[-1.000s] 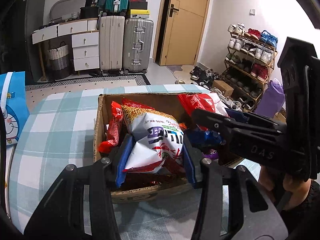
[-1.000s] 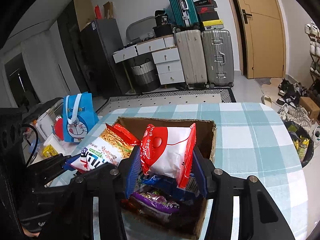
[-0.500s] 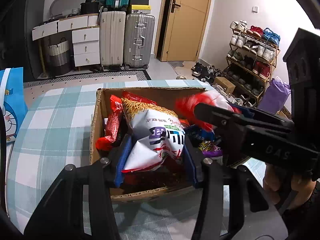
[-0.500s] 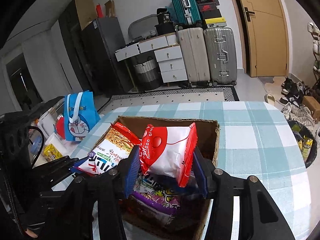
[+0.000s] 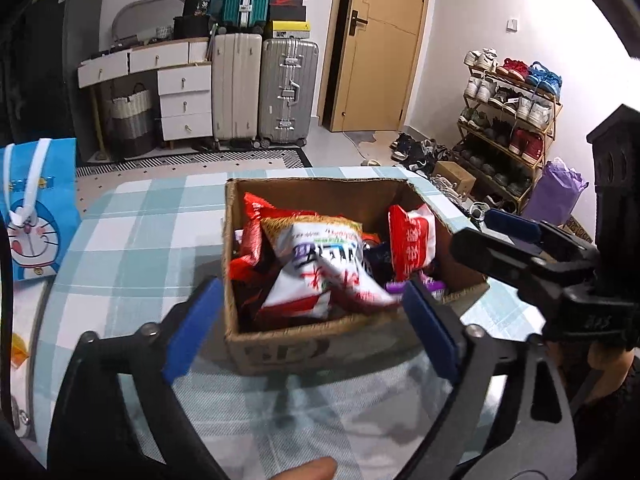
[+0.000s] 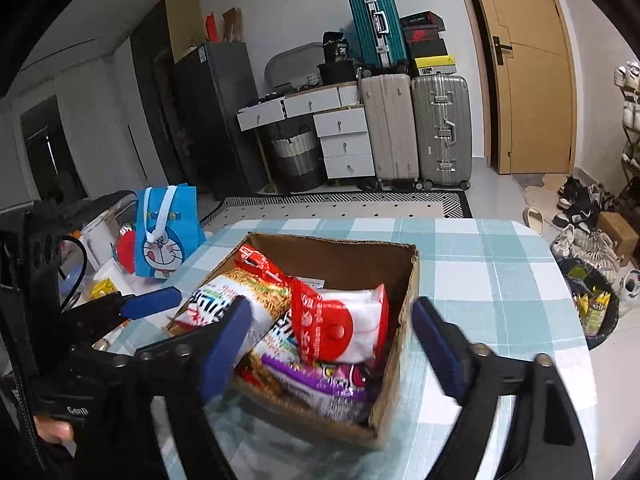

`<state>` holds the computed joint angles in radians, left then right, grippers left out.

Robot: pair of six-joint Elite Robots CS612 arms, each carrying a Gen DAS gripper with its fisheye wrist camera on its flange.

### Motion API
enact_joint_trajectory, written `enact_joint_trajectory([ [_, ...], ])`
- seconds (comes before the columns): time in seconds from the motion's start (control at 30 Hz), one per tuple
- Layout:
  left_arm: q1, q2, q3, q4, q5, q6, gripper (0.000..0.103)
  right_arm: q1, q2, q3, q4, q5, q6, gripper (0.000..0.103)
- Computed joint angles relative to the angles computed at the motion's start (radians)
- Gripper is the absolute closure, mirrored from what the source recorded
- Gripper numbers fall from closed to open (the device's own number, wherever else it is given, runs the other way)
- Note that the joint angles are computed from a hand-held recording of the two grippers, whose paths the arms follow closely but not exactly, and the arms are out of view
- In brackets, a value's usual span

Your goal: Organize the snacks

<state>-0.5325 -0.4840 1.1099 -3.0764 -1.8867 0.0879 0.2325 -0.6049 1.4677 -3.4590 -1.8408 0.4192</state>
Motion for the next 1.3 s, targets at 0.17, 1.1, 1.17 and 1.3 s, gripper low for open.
enact_joint_trajectory([
  [0.17,0.008,-0.031,0.083,-0.086,0.015,-0.01,0.0,0.013,-0.007,0.044,-0.062,-0.002,-0.004,0.001],
  [1.1,0.012,-0.021,0.245,-0.406,0.118,-0.027,0.0,0.085,0.063,0.091,-0.296,-0.133,-0.095,0.0],
  [1.17,0.01,-0.019,0.244,-0.41,0.129,-0.012,0.0,0.085,0.064,0.09,-0.297,-0.132,-0.101,0.0],
  [1.3,0.01,-0.015,0.24,-0.411,0.124,-0.009,0.0,0.088,0.07,0.09,-0.334,-0.144,-0.115,0.001],
])
